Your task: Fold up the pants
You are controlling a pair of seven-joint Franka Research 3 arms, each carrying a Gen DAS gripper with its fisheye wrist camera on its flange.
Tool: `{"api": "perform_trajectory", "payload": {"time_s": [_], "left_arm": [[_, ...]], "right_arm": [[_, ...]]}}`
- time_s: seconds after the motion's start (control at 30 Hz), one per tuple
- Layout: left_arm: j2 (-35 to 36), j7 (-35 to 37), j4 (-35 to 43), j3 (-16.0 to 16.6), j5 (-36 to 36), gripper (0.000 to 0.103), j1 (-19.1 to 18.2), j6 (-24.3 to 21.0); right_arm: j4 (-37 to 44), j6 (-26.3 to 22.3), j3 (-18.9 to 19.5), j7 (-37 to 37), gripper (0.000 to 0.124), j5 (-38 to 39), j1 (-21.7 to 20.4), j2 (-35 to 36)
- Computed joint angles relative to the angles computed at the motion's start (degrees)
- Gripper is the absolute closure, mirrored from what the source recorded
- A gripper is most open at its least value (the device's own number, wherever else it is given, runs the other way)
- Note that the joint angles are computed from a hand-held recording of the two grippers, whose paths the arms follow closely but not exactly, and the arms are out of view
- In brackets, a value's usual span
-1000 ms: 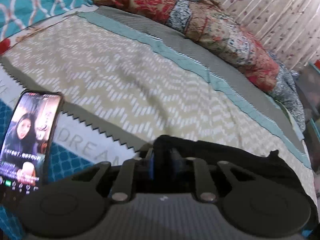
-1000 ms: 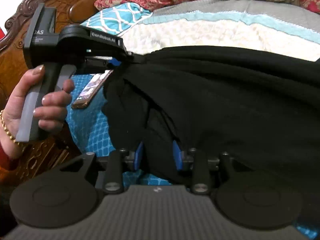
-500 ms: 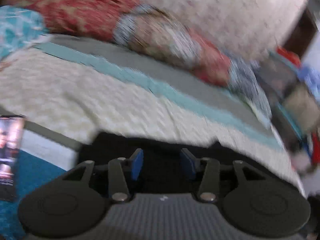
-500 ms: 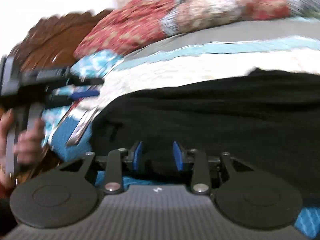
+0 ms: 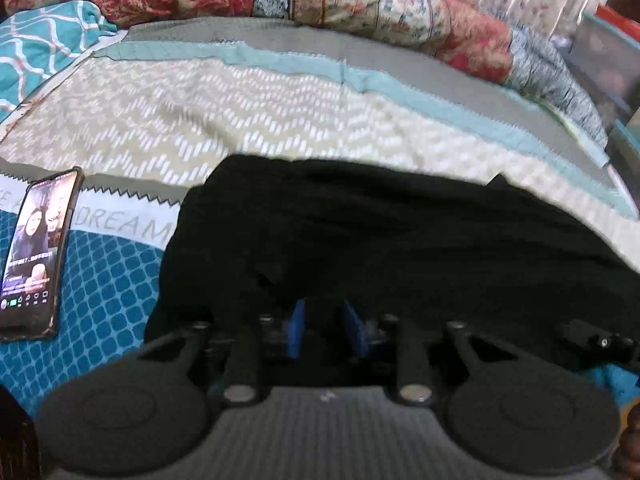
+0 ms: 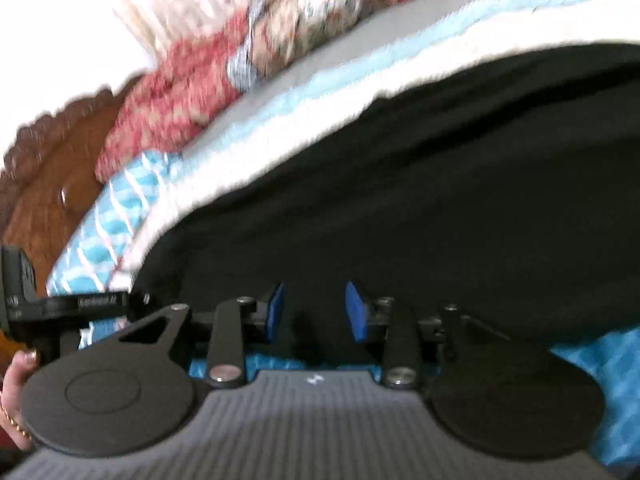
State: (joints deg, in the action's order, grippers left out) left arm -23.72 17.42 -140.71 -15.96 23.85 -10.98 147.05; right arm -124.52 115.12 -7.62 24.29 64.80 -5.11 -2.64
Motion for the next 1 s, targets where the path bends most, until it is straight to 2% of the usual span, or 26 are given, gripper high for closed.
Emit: {"api": "perform_trajectory", "payload": {"time_s": [0.03,0.1,0.2,0.37,0.53,0.63,0.73,0.8,1.0], "left_arm": [[-0.5,-0.7,0.3,-0.6,0.9,0.062,0.3,0.1],[-0.2,-1.6,2.0,-2.0,3.6,0.06,1.0,0.8],[3.2,-0.8,5.5,-2.4,5.8,0.057,0.8,3.4],[15.4,5.1,15.4,-1.5,4.6,0.055,-2.0,5.2],[26.9,10.2,24.1,-0.2,-0.6,0.054,-5.1,5.7],[31.4,11.3,27.9,0.5,-2.2,0.053,-6.8,2.9],[33.7,10.0,31.0,1.5,1.4,0.053,-9.0,-1.6],[34.5,10.4,32.8,1.6,1.0,0.052,-9.5,-4.0],[33.9,8.7,32.5,2.0,-2.1,0.053,-9.2,-3.6]], "right_arm": [[0.0,-0.1,-0.6,-0.2,0.086,1.3,-0.5,-0.2],[0.1,1.1,-1.8,-1.3,0.086,4.2,-1.9,-0.4],[-0.3,4.9,-4.0,-2.6,0.086,9.0,-4.7,-0.5],[0.8,15.3,-6.4,-2.0,0.081,18.4,-9.6,1.7],[5.6,24.0,-6.5,-0.1,0.076,25.2,-14.0,7.5],[8.4,26.3,-5.6,0.5,0.076,27.9,-16.1,11.0],[10.4,27.9,-4.4,-0.6,0.076,29.8,-17.3,13.4],[12.3,29.0,-3.3,-0.4,0.076,30.2,-17.5,15.0],[18.8,28.2,-1.4,2.1,0.076,30.0,-20.8,20.9]]}}
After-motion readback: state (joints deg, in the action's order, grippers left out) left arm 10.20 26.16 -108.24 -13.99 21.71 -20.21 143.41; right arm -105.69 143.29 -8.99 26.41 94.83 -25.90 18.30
